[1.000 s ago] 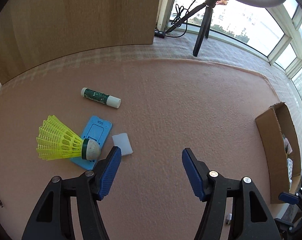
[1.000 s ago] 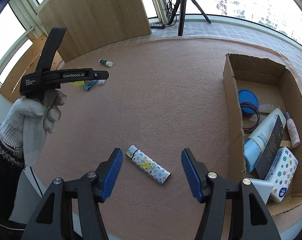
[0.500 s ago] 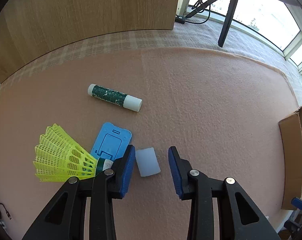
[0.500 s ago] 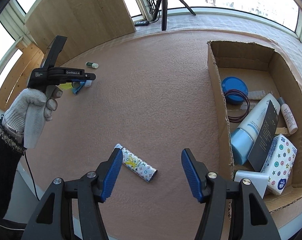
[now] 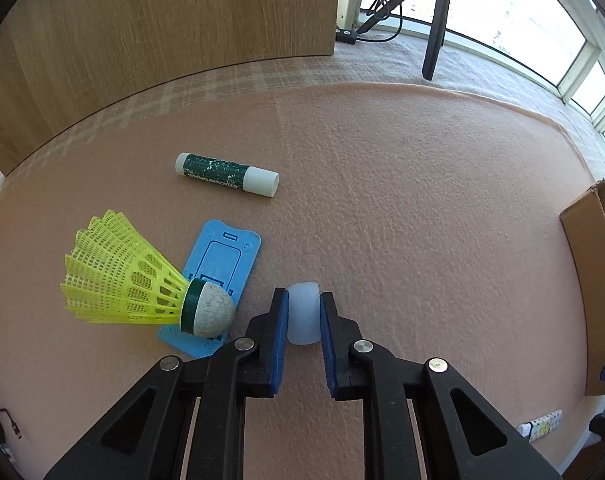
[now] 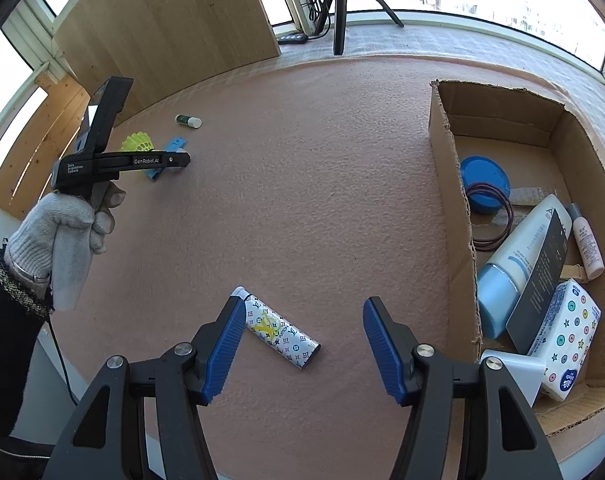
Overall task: Organize objects
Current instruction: 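Close the left tool on the white eraser and lift it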
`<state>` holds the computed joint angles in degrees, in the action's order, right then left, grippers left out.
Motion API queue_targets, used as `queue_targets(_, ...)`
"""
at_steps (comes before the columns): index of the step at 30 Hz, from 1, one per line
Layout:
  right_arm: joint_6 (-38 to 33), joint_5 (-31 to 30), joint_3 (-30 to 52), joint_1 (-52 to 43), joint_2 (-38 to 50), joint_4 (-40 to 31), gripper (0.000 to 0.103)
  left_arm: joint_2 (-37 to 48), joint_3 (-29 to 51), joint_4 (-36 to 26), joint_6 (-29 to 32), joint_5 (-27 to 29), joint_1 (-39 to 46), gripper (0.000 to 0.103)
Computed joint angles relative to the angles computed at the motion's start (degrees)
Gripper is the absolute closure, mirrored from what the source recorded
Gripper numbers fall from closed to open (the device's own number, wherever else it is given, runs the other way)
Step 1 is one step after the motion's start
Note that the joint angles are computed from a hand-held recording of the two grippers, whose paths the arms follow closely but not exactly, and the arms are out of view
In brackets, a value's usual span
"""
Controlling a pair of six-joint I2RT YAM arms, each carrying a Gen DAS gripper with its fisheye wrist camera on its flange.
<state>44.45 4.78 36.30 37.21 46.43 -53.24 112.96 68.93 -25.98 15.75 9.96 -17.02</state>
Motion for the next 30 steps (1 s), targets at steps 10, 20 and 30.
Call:
queue_targets(10, -1.9, -1.1, -0.4, 1.6, 5.6, 3.9, 0.046, -9.4, -12.3, 0.4, 3.4, 6.3, 2.5, 0.093)
queue_targets(20, -5.0, -2.8, -1.3, 3.1, 12.2, 8.5, 0.046, -22.1, -27.1, -0.8, 5.9, 10.9, 4.3, 0.093)
queue_targets(30, -8.3, -3.3, -1.3, 3.0, 17.3, 11.1, 0.046, -33.5, -37.0, -0.1, 4.3, 9.1, 0.5, 0.093)
